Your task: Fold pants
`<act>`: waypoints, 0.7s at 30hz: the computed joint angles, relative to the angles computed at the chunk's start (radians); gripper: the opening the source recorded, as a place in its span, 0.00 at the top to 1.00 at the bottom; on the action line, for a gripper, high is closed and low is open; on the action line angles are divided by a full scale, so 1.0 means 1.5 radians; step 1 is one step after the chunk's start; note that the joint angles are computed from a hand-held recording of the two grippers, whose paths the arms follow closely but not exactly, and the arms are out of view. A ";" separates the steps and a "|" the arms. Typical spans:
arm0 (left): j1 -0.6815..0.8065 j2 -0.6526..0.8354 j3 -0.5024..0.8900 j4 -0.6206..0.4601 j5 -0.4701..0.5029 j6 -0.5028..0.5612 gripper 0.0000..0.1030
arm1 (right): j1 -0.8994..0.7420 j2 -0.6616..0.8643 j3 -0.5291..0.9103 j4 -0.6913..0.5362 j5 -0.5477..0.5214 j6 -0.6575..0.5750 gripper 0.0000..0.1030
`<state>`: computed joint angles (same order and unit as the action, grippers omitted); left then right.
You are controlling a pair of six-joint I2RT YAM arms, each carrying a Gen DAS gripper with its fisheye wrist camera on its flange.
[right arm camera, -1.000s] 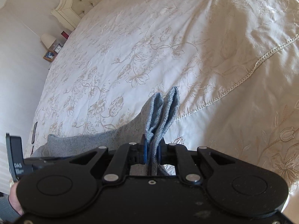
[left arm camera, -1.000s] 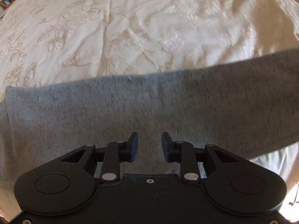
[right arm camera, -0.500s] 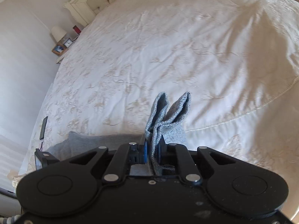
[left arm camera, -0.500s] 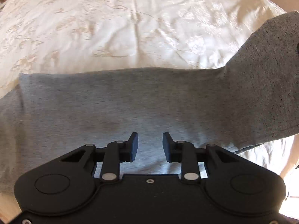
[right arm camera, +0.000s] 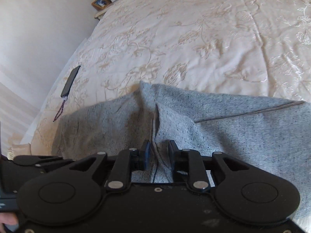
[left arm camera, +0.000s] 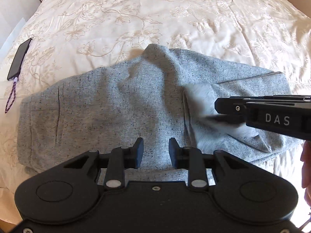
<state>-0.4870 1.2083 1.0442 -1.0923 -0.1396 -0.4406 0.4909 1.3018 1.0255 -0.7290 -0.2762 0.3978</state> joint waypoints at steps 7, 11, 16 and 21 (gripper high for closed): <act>-0.028 0.009 0.014 0.065 0.019 0.002 0.64 | -0.054 -0.081 -0.029 0.003 0.086 -0.036 0.75; -0.063 0.088 0.039 0.132 0.010 -0.009 0.63 | -0.208 -0.023 -0.029 -0.014 0.105 -0.133 0.95; -0.069 0.269 0.092 0.145 -0.033 -0.026 0.60 | -0.327 0.116 -0.015 0.028 0.136 -0.223 0.96; -0.083 0.221 0.070 0.107 -0.057 -0.110 0.58 | -0.355 0.075 -0.046 0.021 0.097 -0.274 0.93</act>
<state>-0.6108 1.5392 1.1485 -0.9314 -0.2256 -0.6050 -0.0412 1.4143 0.9567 -0.6970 -0.1306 -0.0129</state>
